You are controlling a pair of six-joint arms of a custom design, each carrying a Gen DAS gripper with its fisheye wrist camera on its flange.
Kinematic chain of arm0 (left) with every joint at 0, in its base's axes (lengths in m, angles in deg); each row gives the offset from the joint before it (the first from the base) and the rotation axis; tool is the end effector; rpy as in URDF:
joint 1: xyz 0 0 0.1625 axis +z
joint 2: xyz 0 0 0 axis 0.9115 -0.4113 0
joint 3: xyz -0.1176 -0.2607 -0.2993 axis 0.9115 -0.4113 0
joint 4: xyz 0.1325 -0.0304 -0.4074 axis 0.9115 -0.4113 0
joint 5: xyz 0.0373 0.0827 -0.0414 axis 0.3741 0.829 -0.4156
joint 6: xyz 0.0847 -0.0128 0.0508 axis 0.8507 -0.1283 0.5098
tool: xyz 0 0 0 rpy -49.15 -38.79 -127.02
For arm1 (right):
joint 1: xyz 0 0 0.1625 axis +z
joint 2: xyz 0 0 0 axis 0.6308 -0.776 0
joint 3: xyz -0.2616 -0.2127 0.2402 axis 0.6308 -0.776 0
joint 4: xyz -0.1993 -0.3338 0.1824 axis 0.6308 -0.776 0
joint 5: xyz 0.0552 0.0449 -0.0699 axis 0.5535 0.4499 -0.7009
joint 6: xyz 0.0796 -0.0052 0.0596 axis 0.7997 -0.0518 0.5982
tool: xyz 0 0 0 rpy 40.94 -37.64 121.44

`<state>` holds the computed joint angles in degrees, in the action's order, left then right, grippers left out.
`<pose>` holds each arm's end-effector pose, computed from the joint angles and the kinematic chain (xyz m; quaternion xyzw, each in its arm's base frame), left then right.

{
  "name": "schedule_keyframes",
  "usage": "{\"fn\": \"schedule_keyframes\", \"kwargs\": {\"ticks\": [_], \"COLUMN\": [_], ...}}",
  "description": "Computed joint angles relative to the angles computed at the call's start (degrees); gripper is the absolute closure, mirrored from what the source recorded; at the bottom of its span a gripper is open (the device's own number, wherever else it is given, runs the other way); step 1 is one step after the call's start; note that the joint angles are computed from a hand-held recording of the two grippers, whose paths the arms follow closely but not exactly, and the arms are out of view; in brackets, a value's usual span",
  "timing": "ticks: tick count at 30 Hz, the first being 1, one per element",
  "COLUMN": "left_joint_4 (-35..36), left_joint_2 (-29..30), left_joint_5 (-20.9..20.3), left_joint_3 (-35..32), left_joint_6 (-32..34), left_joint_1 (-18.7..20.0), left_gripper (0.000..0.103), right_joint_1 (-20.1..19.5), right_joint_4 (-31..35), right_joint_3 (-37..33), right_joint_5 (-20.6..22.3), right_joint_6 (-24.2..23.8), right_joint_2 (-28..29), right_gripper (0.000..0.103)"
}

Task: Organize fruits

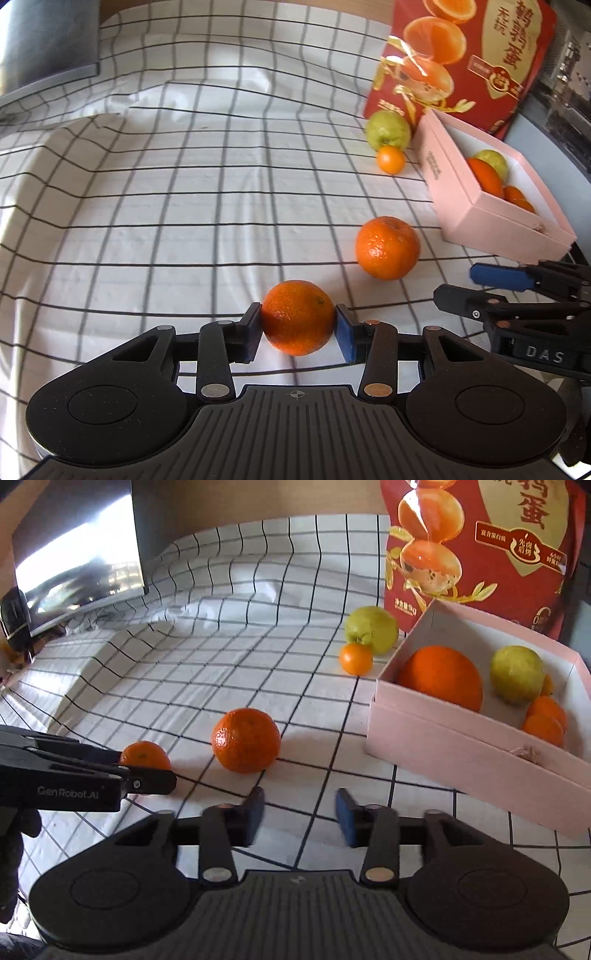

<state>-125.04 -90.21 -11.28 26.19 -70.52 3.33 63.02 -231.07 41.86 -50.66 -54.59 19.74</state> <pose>-0.0874 -0.7965 0.2432 0.0658 0.8899 -0.3248 0.3134 0.2832 -0.8273 0.0172 0.3285 -0.8872 0.2557 0.1988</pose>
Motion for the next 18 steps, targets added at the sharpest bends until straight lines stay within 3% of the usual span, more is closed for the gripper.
{"fn": "schedule_keyframes", "kwargs": {"ticks": [5,14,18], "left_joint_4": [-2.08,-3.52,-3.07], "left_joint_2": [-1.98,-4.34,-4.3], "left_joint_5": [1.91,3.59,2.8], "left_joint_3": [2.2,4.43,4.31], "left_joint_6": [-0.78,-2.81,-2.96], "left_joint_1": [0.05,0.55,0.64], "left_gripper": [0.057,0.057,0.057], "right_joint_1": [0.7,1.82,1.97], "right_joint_4": [2.27,8.21,8.1], "right_joint_3": [-4.78,-21.96,-23.03], "right_joint_5": [1.09,-0.82,-1.74], "right_joint_6": [-2.48,-4.8,-6.03], "right_joint_2": [3.32,14.39,15.0], "right_gripper": [0.046,0.047,0.053]}}
